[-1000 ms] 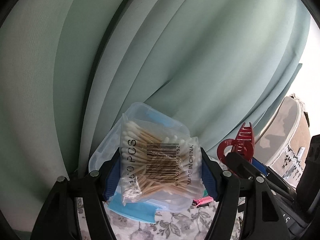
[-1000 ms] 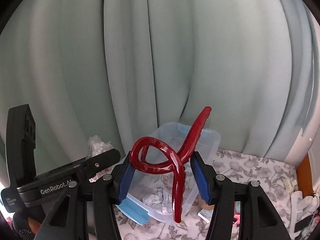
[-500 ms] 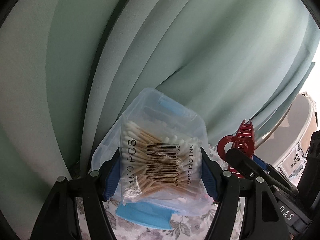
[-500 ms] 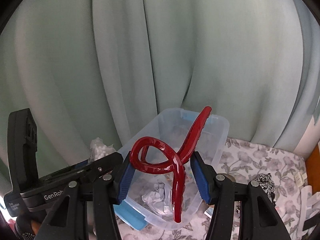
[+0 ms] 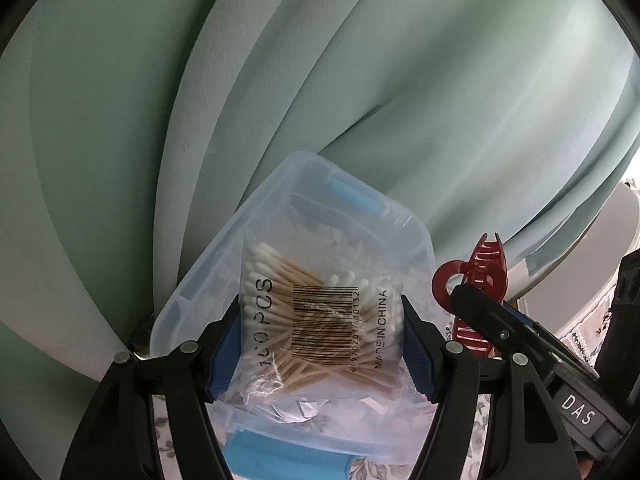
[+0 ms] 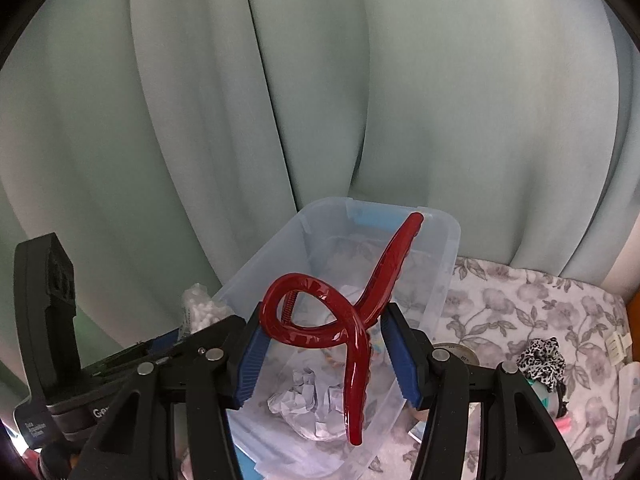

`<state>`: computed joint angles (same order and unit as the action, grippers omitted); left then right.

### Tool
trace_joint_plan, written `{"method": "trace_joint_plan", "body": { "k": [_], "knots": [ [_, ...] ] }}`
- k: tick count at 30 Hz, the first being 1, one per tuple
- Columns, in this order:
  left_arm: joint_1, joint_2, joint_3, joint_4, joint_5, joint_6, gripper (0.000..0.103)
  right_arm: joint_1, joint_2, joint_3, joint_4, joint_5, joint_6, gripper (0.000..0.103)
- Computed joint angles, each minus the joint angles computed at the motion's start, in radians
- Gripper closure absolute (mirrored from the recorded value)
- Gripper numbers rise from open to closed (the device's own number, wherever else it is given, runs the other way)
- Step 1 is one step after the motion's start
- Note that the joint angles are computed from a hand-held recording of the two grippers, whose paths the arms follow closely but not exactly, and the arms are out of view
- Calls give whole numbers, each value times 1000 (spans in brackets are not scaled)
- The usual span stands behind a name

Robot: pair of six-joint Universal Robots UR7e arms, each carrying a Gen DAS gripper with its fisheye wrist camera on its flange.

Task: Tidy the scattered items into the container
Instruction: 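Open both grippers to drop the swab bag and claw clip into the box, then move both grippers back toward the tape roll and pink roller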

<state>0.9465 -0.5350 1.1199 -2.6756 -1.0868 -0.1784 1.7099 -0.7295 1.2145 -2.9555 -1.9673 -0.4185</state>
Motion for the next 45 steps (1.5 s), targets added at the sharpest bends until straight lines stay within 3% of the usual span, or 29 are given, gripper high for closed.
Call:
{"method": "trace_joint_plan", "body": {
  "k": [14,22,29,34,45],
  "knots": [
    [4,-5,-7,43,6,-20,31,-11,21,-37,19,-12,-17,43],
    [8,-8,-7,35,3,-44,14,-16,13,-34,11,-10,-4,23],
    [3,14,-23,14,20,-34,5,-17,-9,-2,-21,-17,-6,18],
    [-7,4,-2,-17,18,-23,1,-18,-35,38,-59,-9,2,1],
    [-58,-40,80,-93,56,40,1,-1,-114,156,-157,-17,-20,0]
  ]
}}
